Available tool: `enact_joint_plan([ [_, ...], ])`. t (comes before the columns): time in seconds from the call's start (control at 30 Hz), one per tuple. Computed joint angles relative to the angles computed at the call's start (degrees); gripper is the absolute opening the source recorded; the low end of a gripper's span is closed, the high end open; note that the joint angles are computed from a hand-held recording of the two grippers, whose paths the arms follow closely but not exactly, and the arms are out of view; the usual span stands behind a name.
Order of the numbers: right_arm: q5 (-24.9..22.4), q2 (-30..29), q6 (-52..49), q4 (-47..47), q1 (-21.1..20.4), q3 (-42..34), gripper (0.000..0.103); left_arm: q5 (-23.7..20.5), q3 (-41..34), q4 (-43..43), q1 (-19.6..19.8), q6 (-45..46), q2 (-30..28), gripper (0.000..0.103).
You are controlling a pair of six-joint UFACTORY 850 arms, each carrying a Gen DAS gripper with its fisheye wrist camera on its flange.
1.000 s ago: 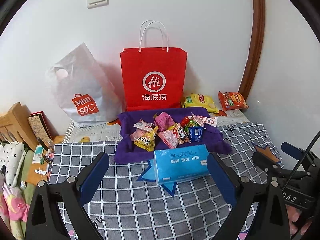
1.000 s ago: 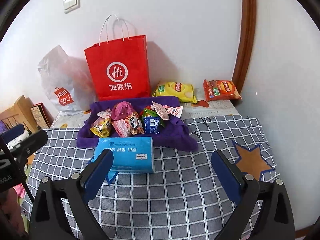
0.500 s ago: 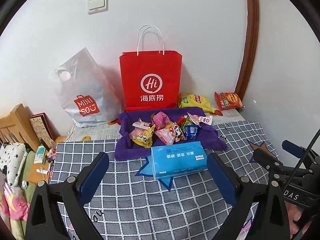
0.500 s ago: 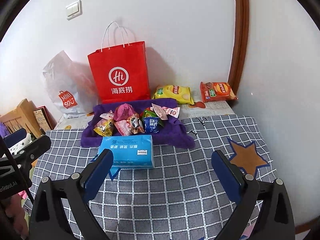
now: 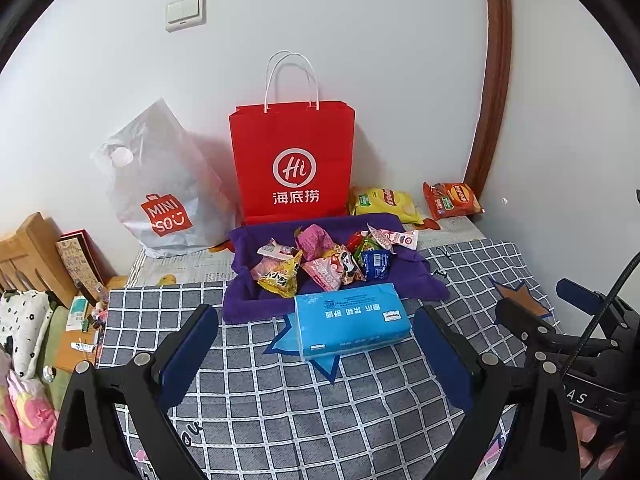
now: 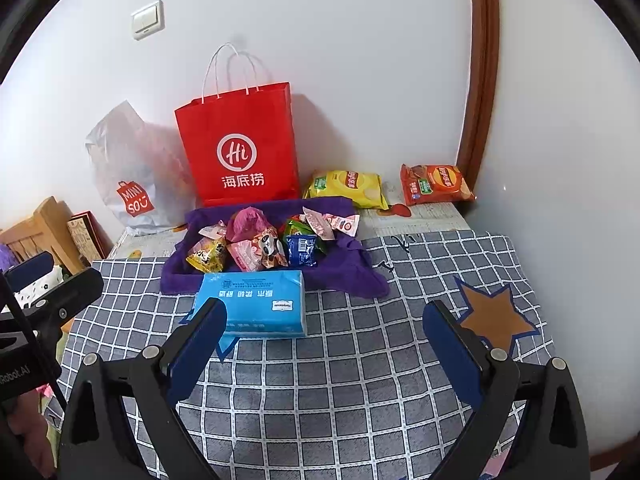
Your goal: Organize snacks
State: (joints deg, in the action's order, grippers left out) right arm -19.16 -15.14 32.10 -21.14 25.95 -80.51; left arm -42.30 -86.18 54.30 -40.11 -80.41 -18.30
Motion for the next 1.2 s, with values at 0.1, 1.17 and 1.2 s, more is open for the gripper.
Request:
enact_joint_plan([
  [0.1, 0.60, 0.01, -1.64, 1.33, -0.19, 0.09, 0.097, -0.61, -0.85, -0.28, -0.01, 0.07, -0.57, 0.099],
  [1.17, 3.40, 1.04, 0.93, -1.39, -0.08, 1.12, 0.099, 1.30, 0.93, 1.24, 0.94, -1.31, 1.07, 0.099],
  [1.2, 3.38, 1.04, 0.90, -1.30, -0.08, 1.11, 0.099, 1.28, 0.87, 1.18, 0.91, -1.24, 1.02, 0.099],
])
